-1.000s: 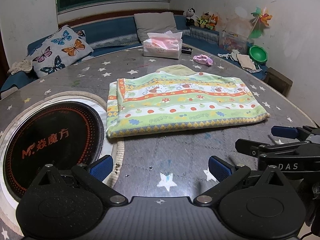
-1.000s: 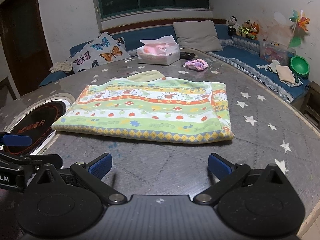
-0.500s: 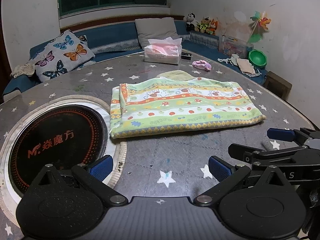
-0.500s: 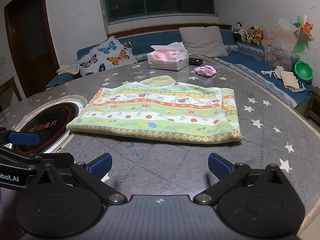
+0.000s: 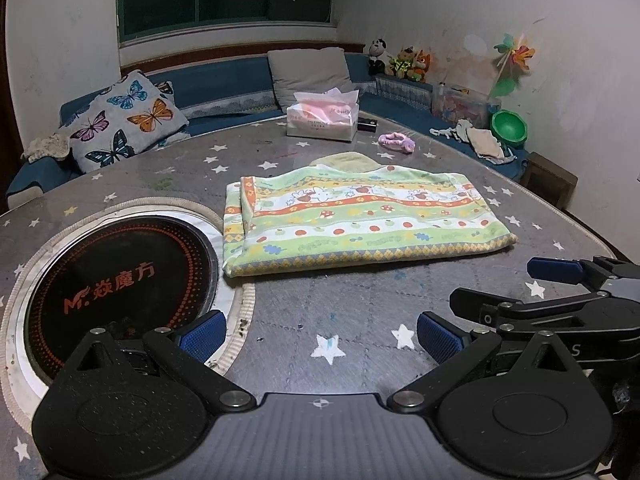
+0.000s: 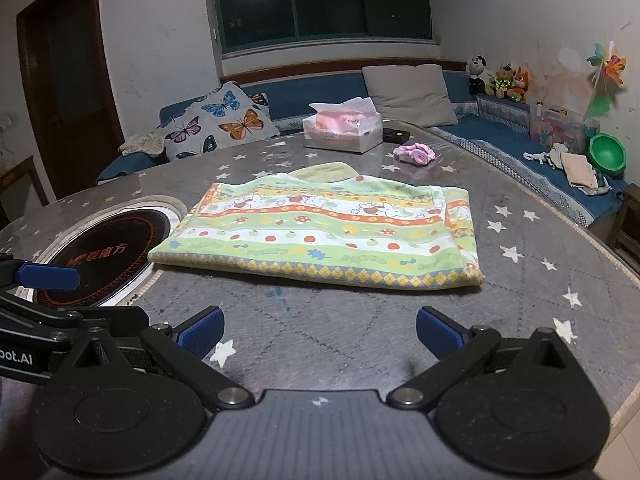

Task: Fold clothes

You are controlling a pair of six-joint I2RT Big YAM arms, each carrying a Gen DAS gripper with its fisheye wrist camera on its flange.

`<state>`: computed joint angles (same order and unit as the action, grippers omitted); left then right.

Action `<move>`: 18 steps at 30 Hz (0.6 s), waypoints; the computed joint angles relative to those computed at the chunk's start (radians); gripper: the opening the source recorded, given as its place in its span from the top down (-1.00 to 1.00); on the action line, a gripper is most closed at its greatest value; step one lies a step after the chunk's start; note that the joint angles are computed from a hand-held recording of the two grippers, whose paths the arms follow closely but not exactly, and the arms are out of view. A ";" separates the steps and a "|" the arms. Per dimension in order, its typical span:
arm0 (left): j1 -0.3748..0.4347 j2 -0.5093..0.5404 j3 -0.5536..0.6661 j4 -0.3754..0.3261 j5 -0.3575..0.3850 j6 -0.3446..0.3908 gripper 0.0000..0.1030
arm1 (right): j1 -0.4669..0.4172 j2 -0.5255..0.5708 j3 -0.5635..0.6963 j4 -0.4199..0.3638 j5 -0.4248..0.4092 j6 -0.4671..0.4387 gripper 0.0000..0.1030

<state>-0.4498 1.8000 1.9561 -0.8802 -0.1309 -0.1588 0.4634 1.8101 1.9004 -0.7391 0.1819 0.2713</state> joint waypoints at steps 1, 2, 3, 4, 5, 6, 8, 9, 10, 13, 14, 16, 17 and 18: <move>0.000 -0.002 -0.002 -0.001 -0.004 -0.001 -1.00 | 0.001 -0.002 -0.002 0.002 0.000 -0.001 -1.00; -0.001 -0.005 -0.004 -0.002 -0.007 -0.002 -1.00 | 0.002 -0.004 -0.004 0.003 0.000 -0.001 -1.00; -0.001 -0.007 -0.007 -0.003 -0.011 -0.003 -1.00 | 0.003 -0.005 -0.006 0.005 0.000 -0.002 -1.00; -0.001 -0.007 -0.008 -0.002 -0.012 -0.006 -1.00 | 0.004 -0.006 -0.008 0.007 -0.001 -0.002 -1.00; -0.001 -0.009 -0.010 -0.002 -0.011 -0.008 -1.00 | 0.005 -0.007 -0.009 0.008 0.000 -0.003 -1.00; 0.000 -0.009 -0.011 -0.002 -0.011 -0.010 -1.00 | 0.005 -0.008 -0.010 0.010 0.000 -0.004 -1.00; 0.000 -0.011 -0.014 -0.001 -0.012 -0.011 -1.00 | 0.006 -0.009 -0.011 0.011 0.000 -0.005 -1.00; 0.001 -0.012 -0.015 -0.001 -0.012 -0.011 -1.00 | 0.006 -0.009 -0.011 0.011 0.000 -0.005 -1.00; 0.002 -0.012 -0.015 0.000 -0.011 -0.011 -1.00 | 0.006 -0.010 -0.012 0.012 0.000 -0.005 -1.00; 0.002 -0.008 -0.010 -0.002 -0.012 -0.012 -1.00 | 0.005 -0.007 -0.009 0.012 -0.001 -0.004 -1.00; 0.002 -0.006 -0.008 -0.003 -0.012 -0.012 -1.00 | 0.004 -0.006 -0.007 0.011 -0.002 -0.003 -1.00; 0.002 -0.002 -0.003 -0.006 -0.010 -0.011 -1.00 | 0.003 -0.003 -0.004 0.010 -0.004 -0.002 -1.00; 0.002 0.001 0.001 -0.007 -0.011 -0.010 -1.00 | 0.002 -0.001 -0.001 0.008 -0.004 -0.002 -1.00; 0.003 0.003 0.004 -0.009 -0.010 -0.009 -1.00 | 0.001 0.001 0.001 0.006 -0.005 -0.001 -1.00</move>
<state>-0.4470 1.8029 1.9604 -0.8896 -0.1411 -0.1675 0.4649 1.8111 1.9016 -0.7328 0.1769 0.2701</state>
